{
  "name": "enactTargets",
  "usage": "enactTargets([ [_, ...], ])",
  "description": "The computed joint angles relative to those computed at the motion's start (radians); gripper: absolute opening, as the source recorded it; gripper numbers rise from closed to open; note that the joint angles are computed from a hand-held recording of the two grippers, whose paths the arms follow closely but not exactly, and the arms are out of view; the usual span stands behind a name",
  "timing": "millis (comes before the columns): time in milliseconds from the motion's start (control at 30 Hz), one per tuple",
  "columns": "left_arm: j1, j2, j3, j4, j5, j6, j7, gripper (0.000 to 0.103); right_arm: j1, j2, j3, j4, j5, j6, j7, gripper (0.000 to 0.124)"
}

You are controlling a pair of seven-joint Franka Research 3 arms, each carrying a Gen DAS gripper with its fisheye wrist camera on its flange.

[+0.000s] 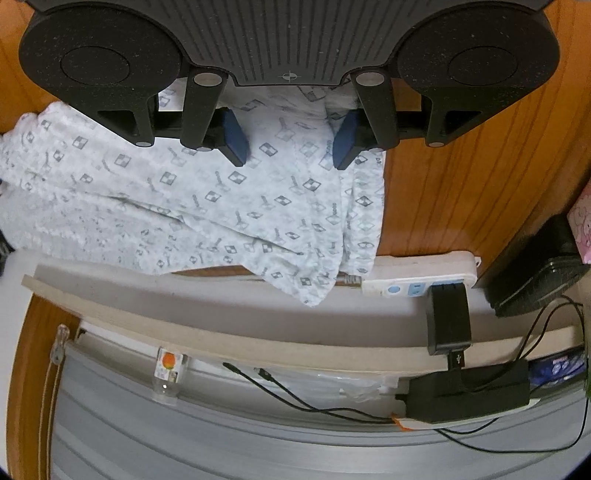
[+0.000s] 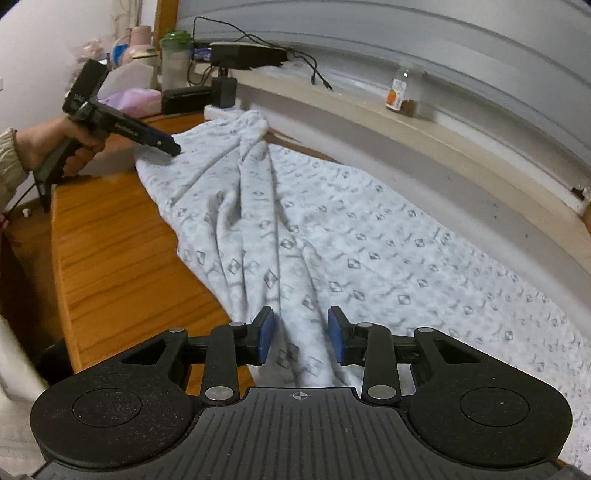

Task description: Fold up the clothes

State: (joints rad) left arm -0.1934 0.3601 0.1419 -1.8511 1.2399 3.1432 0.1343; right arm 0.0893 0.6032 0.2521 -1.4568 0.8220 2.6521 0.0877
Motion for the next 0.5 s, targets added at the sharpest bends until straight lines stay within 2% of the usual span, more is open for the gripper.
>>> enactTargets([
  [67, 0.004, 0.001, -0.010, 0.001, -0.010, -0.011, 0.023, 0.058, -0.010, -0.008, 0.021, -0.018, 0.031, 0.019, -0.032, 0.033],
  [167, 0.003, 0.002, -0.009, 0.002, -0.012, -0.012, 0.026, 0.058, -0.022, -0.027, 0.027, -0.031, 0.059, -0.010, -0.048, 0.033],
  [300, 0.003, 0.003, -0.007, 0.002, -0.012, -0.007, 0.023, 0.058, -0.001, -0.043, -0.005, -0.057, 0.038, -0.030, -0.039, 0.031],
  [367, 0.002, 0.003, -0.004, 0.002, -0.012, -0.004, 0.020, 0.058, 0.013, -0.035, -0.023, -0.055, 0.015, -0.019, -0.018, 0.026],
  [433, 0.000, 0.003, -0.003, 0.001, -0.013, -0.003, 0.020, 0.058, 0.015, -0.024, -0.028, -0.044, -0.002, -0.017, -0.006, 0.006],
  [500, 0.000, 0.004, -0.001, 0.001, -0.013, 0.000, 0.020, 0.058, 0.006, -0.020, -0.014, -0.041, 0.004, 0.011, -0.040, 0.003],
])
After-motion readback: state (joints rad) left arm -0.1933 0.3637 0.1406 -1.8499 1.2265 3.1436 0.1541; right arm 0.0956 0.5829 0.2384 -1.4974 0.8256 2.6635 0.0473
